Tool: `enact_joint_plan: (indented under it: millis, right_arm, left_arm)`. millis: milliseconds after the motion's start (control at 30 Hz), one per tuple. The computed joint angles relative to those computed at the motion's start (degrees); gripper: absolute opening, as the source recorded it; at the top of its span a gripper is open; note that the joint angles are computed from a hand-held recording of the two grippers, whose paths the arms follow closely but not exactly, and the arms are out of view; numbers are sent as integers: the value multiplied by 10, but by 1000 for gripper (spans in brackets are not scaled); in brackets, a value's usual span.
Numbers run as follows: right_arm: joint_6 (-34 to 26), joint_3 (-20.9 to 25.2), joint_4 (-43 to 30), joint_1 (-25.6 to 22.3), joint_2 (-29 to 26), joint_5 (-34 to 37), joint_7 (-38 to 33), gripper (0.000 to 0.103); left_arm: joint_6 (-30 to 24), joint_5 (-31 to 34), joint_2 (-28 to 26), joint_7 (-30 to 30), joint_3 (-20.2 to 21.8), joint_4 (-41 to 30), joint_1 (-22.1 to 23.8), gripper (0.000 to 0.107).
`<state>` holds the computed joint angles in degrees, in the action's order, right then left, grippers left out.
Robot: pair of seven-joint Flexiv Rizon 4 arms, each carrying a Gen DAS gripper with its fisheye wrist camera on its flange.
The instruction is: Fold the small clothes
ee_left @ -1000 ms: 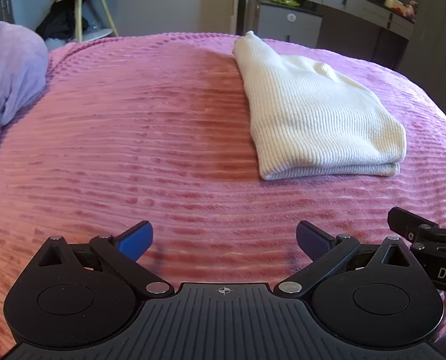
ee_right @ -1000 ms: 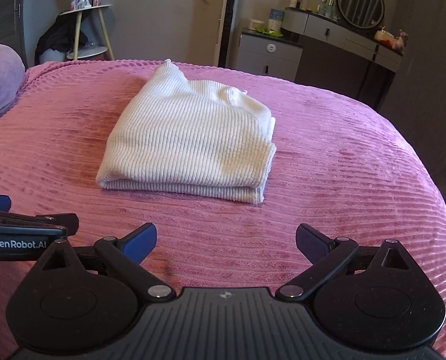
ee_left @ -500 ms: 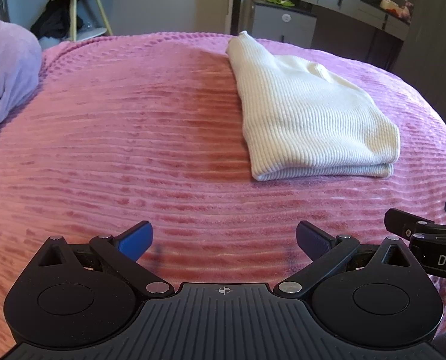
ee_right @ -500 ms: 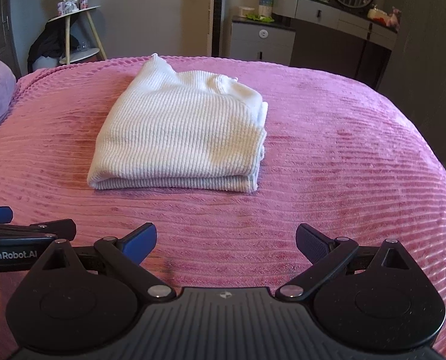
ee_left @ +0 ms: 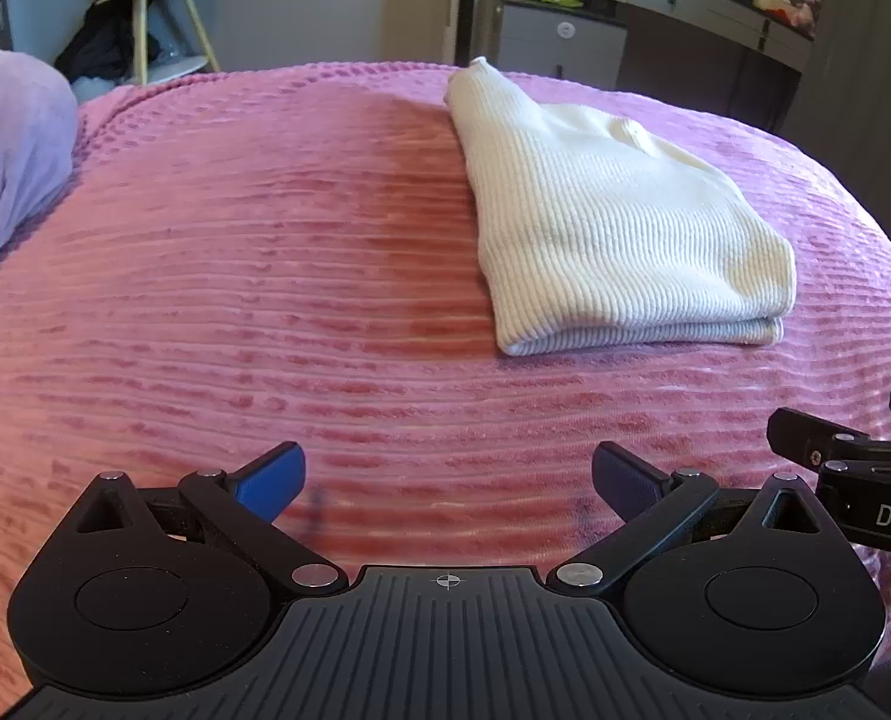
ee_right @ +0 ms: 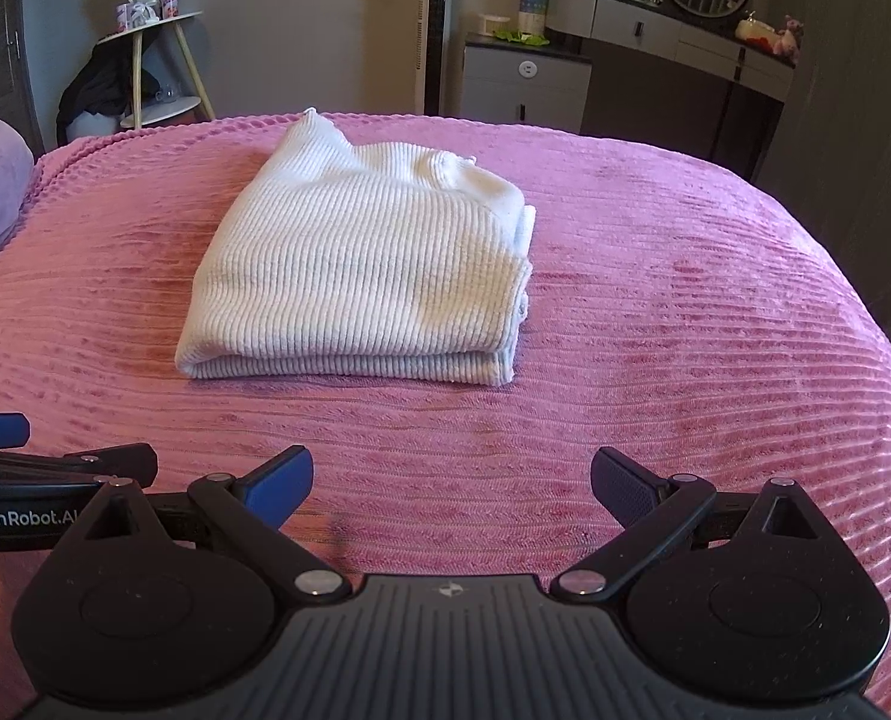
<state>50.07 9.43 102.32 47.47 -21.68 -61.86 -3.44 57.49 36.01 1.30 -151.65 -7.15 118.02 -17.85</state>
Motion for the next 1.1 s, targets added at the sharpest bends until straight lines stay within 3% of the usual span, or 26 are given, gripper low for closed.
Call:
enact_joint_plan:
  millis: [1100]
  right_arm:
    - [-5,1,-2,1,0,6,-7,99]
  left_arm:
    - [14,-33,-7,39,5,5,-2,103]
